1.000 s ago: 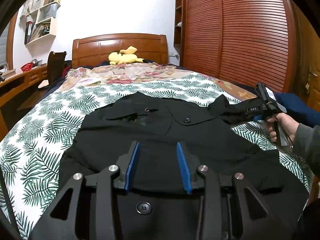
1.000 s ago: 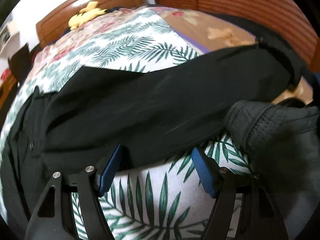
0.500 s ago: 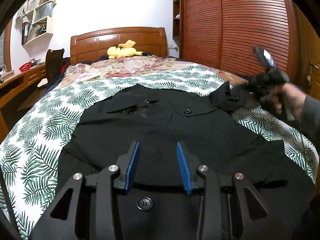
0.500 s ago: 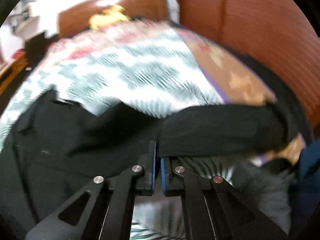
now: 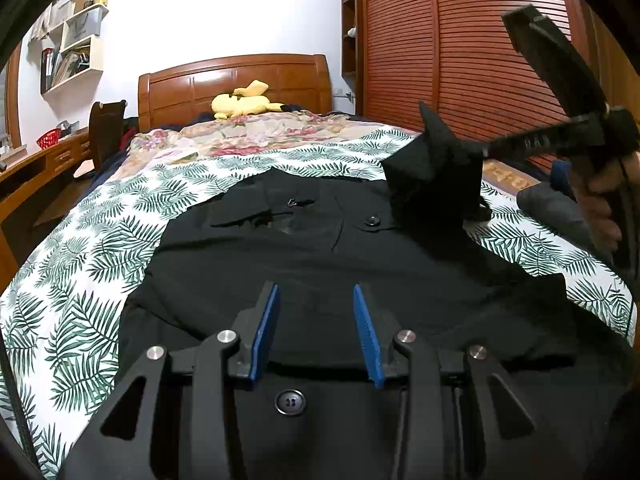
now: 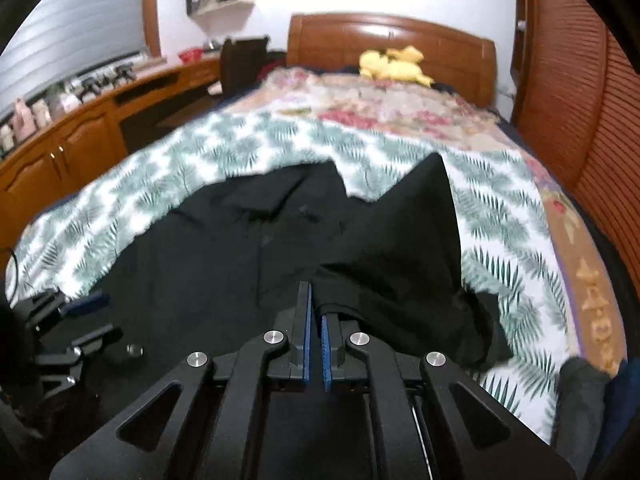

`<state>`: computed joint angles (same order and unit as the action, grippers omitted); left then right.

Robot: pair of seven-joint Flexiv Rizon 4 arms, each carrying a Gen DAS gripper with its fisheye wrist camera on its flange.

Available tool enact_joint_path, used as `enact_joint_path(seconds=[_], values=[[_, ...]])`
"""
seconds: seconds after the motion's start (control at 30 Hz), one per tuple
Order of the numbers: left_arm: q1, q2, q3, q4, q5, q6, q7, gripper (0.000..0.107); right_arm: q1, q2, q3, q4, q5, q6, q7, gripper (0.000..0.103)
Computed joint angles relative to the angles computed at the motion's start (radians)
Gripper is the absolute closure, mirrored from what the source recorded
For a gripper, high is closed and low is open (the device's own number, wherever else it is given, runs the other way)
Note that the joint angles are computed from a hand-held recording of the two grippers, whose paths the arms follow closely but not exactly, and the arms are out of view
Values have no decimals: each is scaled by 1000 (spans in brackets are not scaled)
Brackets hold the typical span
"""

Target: Fold large clothes

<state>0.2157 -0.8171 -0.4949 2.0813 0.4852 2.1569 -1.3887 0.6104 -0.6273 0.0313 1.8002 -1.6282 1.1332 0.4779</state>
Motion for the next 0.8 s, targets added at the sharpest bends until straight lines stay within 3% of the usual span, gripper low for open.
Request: enact_joint_path(seconds=[0.03,0.2,0.4,0.63,0.8], values=[[4,1,-2,2,3,0,-1,70,3,-10,11,0,49,-5,-28,94],[29,3,-17,10,19,3,-9,70,41,10,4,33,109,-32,-88,52],[47,2,-29,13,28,-5,-16,70,46,95,16,94,14,-107,-4,43],[81,-7,-66,17,41,-27,-10,70,3,111,30,144,94,-203,-7,42],[77,-5,-67,21,30,-32,2,70,-48,93,15,175,136,-204,30,42]])
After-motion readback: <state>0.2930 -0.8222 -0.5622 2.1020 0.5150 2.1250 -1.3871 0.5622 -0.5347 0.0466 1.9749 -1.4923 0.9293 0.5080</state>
